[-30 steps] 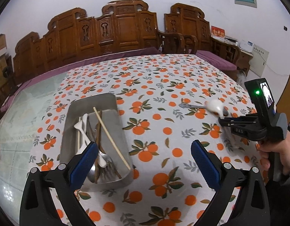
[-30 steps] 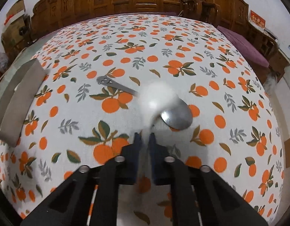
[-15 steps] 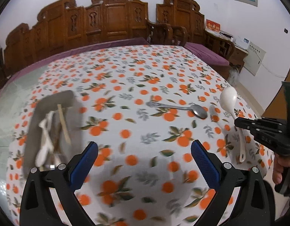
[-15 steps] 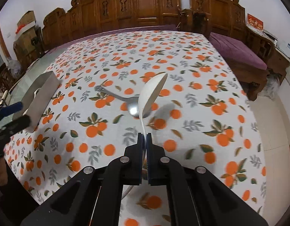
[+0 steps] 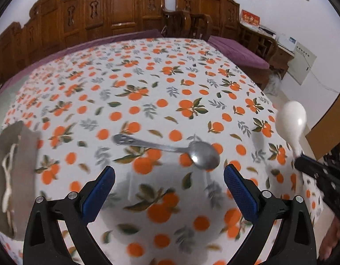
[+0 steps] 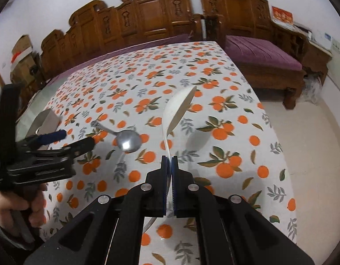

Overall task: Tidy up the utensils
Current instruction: 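Grasp the white plastic ladle spoon with the right gripper and lift it, then grasp the metal spoon by its handle with the left gripper and lift it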

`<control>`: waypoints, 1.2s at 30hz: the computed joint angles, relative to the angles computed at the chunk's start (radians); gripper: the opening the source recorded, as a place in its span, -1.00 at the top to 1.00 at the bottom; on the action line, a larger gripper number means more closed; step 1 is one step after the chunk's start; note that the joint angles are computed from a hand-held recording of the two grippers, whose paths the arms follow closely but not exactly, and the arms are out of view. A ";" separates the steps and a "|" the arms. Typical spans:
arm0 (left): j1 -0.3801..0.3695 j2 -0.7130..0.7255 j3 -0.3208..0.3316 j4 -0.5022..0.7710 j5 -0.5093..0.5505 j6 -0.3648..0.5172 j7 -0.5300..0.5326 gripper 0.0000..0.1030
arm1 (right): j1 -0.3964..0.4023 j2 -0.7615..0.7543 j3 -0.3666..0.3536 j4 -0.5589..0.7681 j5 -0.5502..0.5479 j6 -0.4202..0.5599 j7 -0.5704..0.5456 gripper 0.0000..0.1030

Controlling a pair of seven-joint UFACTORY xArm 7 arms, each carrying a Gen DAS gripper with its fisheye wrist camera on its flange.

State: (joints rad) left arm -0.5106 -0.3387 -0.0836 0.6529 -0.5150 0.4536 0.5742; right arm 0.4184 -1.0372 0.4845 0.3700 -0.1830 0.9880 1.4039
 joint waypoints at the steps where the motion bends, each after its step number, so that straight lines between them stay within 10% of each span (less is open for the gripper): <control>1: 0.008 0.023 -0.019 0.012 0.016 -0.002 -0.036 -0.85 | 0.003 -0.010 -0.003 -0.007 0.002 0.003 0.003 0.92; 14: 0.095 0.247 -0.177 0.139 0.456 -0.035 -0.569 -0.85 | 0.023 -0.061 -0.018 -0.063 0.032 -0.012 0.030 0.91; 19: 0.054 0.238 -0.136 0.121 0.414 -0.049 -0.496 -0.83 | 0.022 -0.052 -0.014 -0.056 0.030 -0.013 0.029 0.91; 36: 0.020 0.161 -0.068 0.079 0.133 -0.023 -0.165 0.38 | 0.020 -0.023 -0.006 -0.032 0.020 -0.009 0.026 0.91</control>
